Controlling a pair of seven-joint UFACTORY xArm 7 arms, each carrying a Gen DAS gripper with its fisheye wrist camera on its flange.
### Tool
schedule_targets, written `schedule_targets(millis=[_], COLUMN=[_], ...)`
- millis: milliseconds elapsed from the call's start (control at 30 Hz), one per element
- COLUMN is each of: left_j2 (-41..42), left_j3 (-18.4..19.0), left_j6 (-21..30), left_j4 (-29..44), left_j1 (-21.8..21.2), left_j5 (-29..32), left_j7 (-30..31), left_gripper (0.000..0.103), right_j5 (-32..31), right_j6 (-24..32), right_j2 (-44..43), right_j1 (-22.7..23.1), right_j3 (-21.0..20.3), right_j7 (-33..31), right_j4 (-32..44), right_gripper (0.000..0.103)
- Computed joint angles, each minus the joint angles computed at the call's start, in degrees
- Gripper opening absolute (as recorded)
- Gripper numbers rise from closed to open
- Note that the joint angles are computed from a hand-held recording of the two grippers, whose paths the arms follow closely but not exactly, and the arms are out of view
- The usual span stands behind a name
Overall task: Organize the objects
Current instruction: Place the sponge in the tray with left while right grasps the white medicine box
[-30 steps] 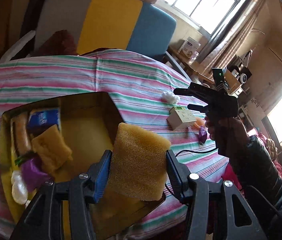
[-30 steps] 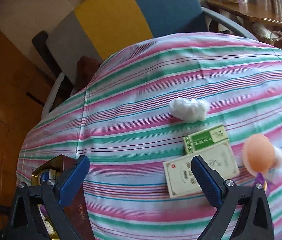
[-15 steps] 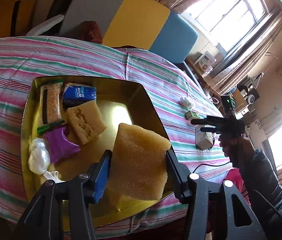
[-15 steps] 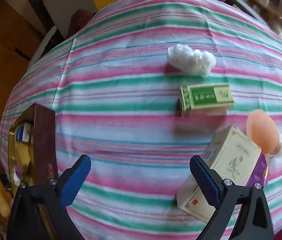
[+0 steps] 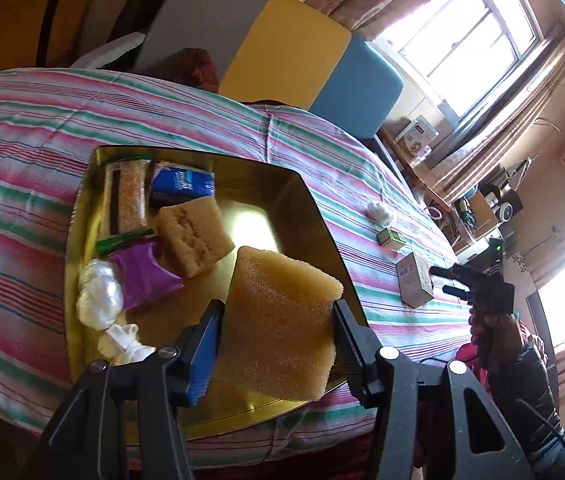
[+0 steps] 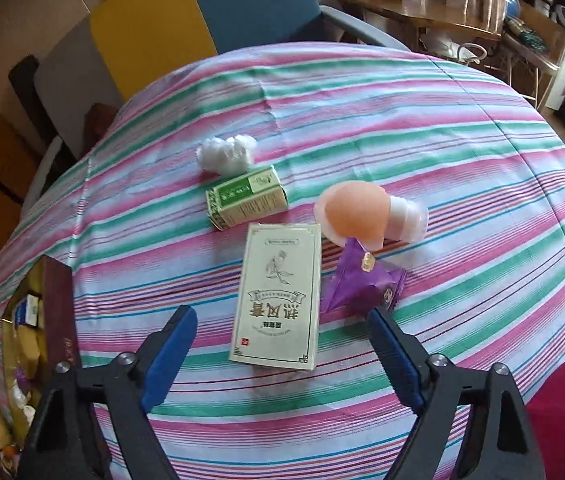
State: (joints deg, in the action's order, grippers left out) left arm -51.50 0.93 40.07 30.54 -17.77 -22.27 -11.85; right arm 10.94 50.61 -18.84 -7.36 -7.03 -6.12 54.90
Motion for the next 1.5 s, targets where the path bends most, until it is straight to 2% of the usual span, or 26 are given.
schedule_targets(millis=[67,200,233,333,433,533,600,800,967,1133,1400,1500], left_j2=[-2.0,-6.1,-7.2,-10.6,-12.6,-12.3,-10.3,1.4,8.1,9.7,7.5,5.8], left_j3=[-0.1,-0.2,-0.2,0.0,0.3,0.4,-0.2,-1.8,-4.6,-7.6,-6.5,-6.2], left_j6=[1.0,3.8,4.6,7.0,9.0,9.5,8.2,3.4,5.5,8.6,9.5,9.9], left_j4=[-0.7,-2.2,-2.6,-4.1,-5.4,-5.6,-5.0,-1.1,1.1,1.5,-0.7,-1.2], left_j1=[1.5,5.3,6.2,9.5,11.3,10.0,8.2,2.8,4.4,7.8,7.2,7.1], left_j5=[1.0,4.0,4.7,6.9,8.2,7.6,6.8,5.2,8.7,15.6,16.4,16.5], left_j7=[-0.9,-2.8,-3.3,-5.3,-6.6,-6.6,-5.9,-2.8,-4.2,-7.0,-7.6,-7.6], left_gripper=[0.054,0.054,0.054,0.054,0.054,0.054,0.054,0.054,0.054,0.054,0.058,0.066], right_j5=[-2.3,-3.0,-4.1,-7.4,-7.5,-7.1,-5.8,-3.1,-0.4,2.2,3.0,2.7], right_j6=[-2.2,-6.0,-7.5,-9.4,-10.3,-12.1,-12.8,-14.4,-15.7,-17.6,-17.9,-17.6], right_j2=[1.3,3.3,3.1,2.4,1.9,1.4,0.7,-0.2,-1.4,-2.6,-3.7,-4.1], right_j1=[-0.3,0.3,0.3,0.0,0.6,1.3,2.0,3.2,3.9,5.2,5.9,5.6], right_j3=[1.4,1.9,2.2,3.3,3.0,2.8,2.4,1.7,0.9,0.3,0.7,0.8], right_j7=[1.6,2.4,2.2,3.9,3.0,1.9,0.6,-1.5,-3.2,-6.2,-8.3,-7.7], right_j4=[-1.4,-2.9,-3.5,-4.5,-5.2,-5.7,-6.2,-6.9,-7.6,-8.4,-9.3,-9.3], right_gripper=[0.077,0.054,0.053,0.053,0.052,0.052,0.052,0.052,0.052,0.052,0.052,0.052])
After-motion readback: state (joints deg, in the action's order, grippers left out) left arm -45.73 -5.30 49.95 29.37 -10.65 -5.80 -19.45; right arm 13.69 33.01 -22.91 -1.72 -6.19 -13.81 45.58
